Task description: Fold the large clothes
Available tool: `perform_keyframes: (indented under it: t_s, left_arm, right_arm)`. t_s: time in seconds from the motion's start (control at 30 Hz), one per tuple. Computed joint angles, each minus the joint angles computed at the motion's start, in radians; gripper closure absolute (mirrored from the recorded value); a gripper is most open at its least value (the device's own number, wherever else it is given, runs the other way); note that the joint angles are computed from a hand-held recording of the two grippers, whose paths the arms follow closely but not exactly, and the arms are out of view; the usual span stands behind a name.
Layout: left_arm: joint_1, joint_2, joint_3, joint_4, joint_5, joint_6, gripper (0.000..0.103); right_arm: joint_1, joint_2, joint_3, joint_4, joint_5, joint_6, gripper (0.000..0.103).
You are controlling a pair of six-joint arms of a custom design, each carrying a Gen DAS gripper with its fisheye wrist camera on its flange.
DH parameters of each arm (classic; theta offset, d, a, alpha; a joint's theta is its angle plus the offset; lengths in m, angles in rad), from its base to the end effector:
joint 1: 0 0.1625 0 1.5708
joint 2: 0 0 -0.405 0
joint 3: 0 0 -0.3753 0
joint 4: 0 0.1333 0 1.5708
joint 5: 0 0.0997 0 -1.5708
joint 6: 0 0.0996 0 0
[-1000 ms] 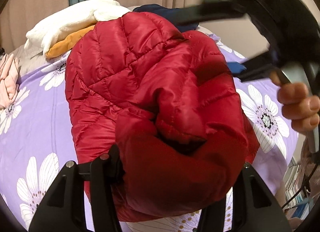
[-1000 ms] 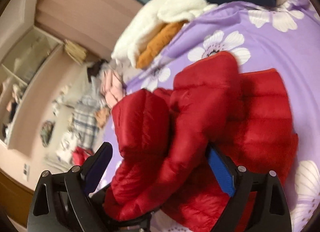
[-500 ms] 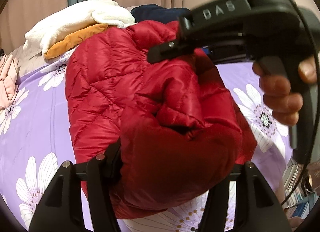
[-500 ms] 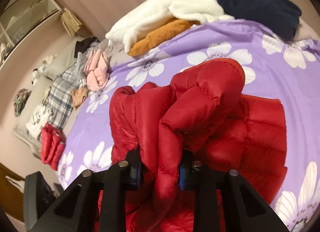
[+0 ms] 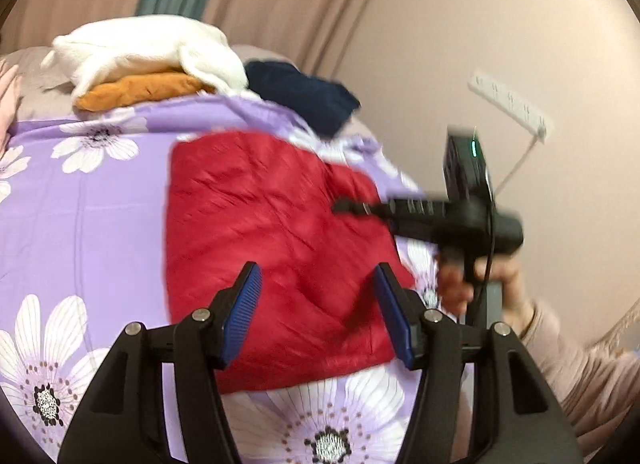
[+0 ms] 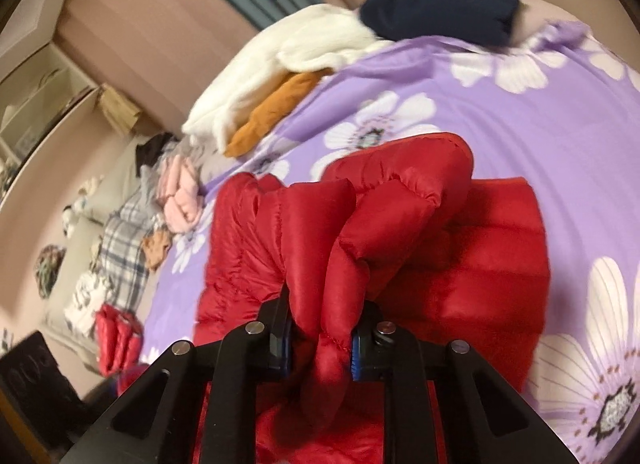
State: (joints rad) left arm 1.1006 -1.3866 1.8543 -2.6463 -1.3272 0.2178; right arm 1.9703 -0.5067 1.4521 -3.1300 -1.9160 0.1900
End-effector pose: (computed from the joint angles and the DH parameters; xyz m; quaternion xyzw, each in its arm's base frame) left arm -0.1072 -0.5582 0.3690 0.2852 0.9039 -0.3093 0.0776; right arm 0.3676 -0.6147 0.0356 0.0466 -0.9394 0.3323 0.0702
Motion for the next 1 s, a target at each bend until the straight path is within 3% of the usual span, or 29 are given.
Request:
perform_keyframes:
  t_s: [0.23, 0.43, 0.83, 0.9, 1.0]
  left_arm:
    - [0.039, 0.092, -0.097, -0.013, 0.090, -0.049, 0.047]
    - [0.046, 0.181, -0.150, 0.055, 0.134, -0.051, 0.056]
    - [0.025, 0.192, -0.121, 0.036, 0.178, -0.006, 0.055]
    - [0.026, 0.197, -0.126, 0.041, 0.174, -0.003, 0.055]
    - [0.016, 0.204, -0.121, 0.039, 0.183, 0.021, 0.055]
  right_arm:
    - [-0.031, -0.024, 0.065, -0.054, -0.003, 0.045, 0.081]
    - [-0.048, -0.036, 0.101, -0.078, 0.005, 0.058, 0.081]
    - [-0.086, -0.061, 0.177, -0.141, 0.055, 0.093, 0.081]
    - [-0.100, -0.073, 0.203, -0.169, 0.092, 0.121, 0.077]
    - [-0.095, -0.090, 0.234, -0.207, 0.077, 0.134, 0.072]
